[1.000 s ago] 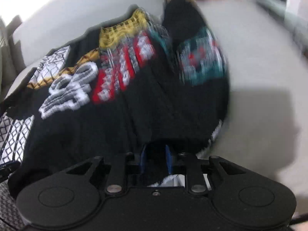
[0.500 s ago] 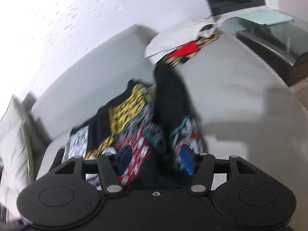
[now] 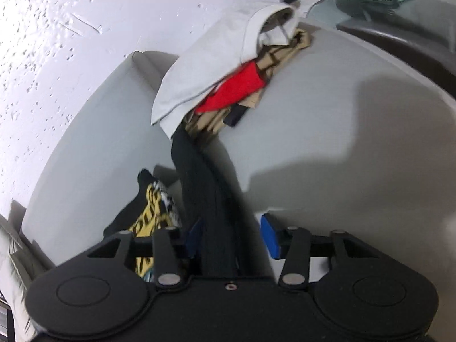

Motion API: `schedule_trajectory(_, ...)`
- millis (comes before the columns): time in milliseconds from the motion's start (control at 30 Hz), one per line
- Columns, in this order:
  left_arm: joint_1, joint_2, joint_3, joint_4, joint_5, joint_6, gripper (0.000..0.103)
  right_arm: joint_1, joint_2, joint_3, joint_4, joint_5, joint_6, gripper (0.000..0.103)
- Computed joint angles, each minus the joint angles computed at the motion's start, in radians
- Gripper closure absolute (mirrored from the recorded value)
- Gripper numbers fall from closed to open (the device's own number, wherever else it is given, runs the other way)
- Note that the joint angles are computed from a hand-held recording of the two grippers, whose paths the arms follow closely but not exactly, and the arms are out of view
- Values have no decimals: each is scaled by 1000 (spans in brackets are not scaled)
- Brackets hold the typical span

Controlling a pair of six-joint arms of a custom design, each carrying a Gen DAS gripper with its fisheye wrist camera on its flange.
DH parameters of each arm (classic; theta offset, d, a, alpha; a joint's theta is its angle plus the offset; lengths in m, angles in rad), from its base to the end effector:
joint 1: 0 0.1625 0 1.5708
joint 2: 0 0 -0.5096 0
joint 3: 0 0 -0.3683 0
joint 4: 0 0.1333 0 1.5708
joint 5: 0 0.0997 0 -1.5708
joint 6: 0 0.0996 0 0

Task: Fold clothes

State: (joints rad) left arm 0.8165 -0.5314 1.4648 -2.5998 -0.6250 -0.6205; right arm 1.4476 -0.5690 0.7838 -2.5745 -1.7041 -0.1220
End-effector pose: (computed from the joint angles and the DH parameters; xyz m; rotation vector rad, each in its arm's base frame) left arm -0.3667 -0.7029 0.0763 0.0989 2.3305 -0.8432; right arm 0.0049 -0.9372 0.3598 -0.0769 -2.7105 1.0977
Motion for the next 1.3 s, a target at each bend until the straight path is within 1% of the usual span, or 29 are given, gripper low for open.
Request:
schedule_trajectory(33, 0, 1, -2, 4, 3, 0, 59, -1, 25, -46, 22, 3, 0, 83)
schedule_trajectory(67, -1, 1, -3, 7, 5, 0, 59, 0, 38, -75, 50, -3, 6, 94)
schedule_trajectory(133, -3, 1, -2, 9, 7, 0, 59, 3, 29, -57, 24, -7, 3, 94)
schedule_trajectory(167, -5, 0, 0, 9, 7, 0, 59, 4, 9, -19, -13, 5, -1, 94)
schedule_trajectory(200, -6, -2, 2, 11, 5, -1, 59, 6, -21, 35, -65, 18, -5, 95)
schedule_trajectory(300, -14, -9, 18, 0, -4, 1, 59, 7, -124, 212, -282, 43, 6, 95)
schedule_trajectory(367, -20, -13, 34, -23, -12, 14, 59, 4, -180, 308, -445, 38, 2, 95)
schedule_trajectory(400, -21, -15, 42, -32, -18, 17, 59, 0, -200, 344, -525, 20, 1, 95)
schedule_trajectory(433, -20, -16, 46, -29, -29, 7, 59, -4, -212, 361, -585, -16, -11, 95)
schedule_trajectory(467, -17, -17, 49, -22, -44, -10, 59, -10, -218, 362, -603, -55, -13, 95)
schedule_trajectory(500, -14, -18, 53, -16, -59, -25, 59, -21, -219, 355, -579, -88, 4, 95)
schedule_trajectory(567, -7, -18, 57, 2, -85, -55, 59, -43, -219, 325, -488, -153, 51, 95)
schedule_trajectory(633, -11, -18, 63, 24, -76, -70, 59, -54, -214, 301, -387, -214, 48, 93)
schedule_trajectory(700, -20, -22, 72, 52, -55, -85, 59, -64, -239, 331, -353, -191, 80, 87)
schedule_trajectory(733, -26, -26, 77, 67, -44, -95, 59, -64, -258, 358, -363, -178, 83, 84)
schedule_trajectory(767, -31, -32, 84, 73, -36, -101, 59, -62, -278, 386, -377, -165, 82, 69)
schedule_trajectory(800, -36, -39, 92, 77, -29, -104, 59, -58, -299, 418, -395, -144, 76, 60)
schedule_trajectory(867, -52, -62, 123, 86, -7, -109, 59, -47, -348, 491, -422, -102, 60, 60)
schedule_trajectory(933, -67, -84, 152, 97, 15, -115, 58, -31, -401, 566, -424, -53, 35, 60)
schedule_trajectory(967, -75, -97, 168, 103, 25, -119, 58, -21, -429, 606, -407, -26, 14, 58)
schedule_trajectory(1000, -83, -114, 191, 107, 33, -131, 58, -10, -458, 644, -385, 0, -9, 54)
schedule_trajectory(1100, -102, -161, 254, 119, 59, -175, 58, 18, -520, 749, -334, 76, -68, 48)
schedule_trajectory(1200, -101, -186, 296, 160, 103, -233, 56, 40, -538, 825, -284, 97, -111, 47)
schedule_trajectory(1267, -86, -187, 310, 181, 123, -272, 58, 49, -517, 853, -255, 75, -129, 48)
schedule_trajectory(1300, -77, -184, 315, 184, 131, -288, 61, 54, -496, 858, -241, 52, -121, 51)
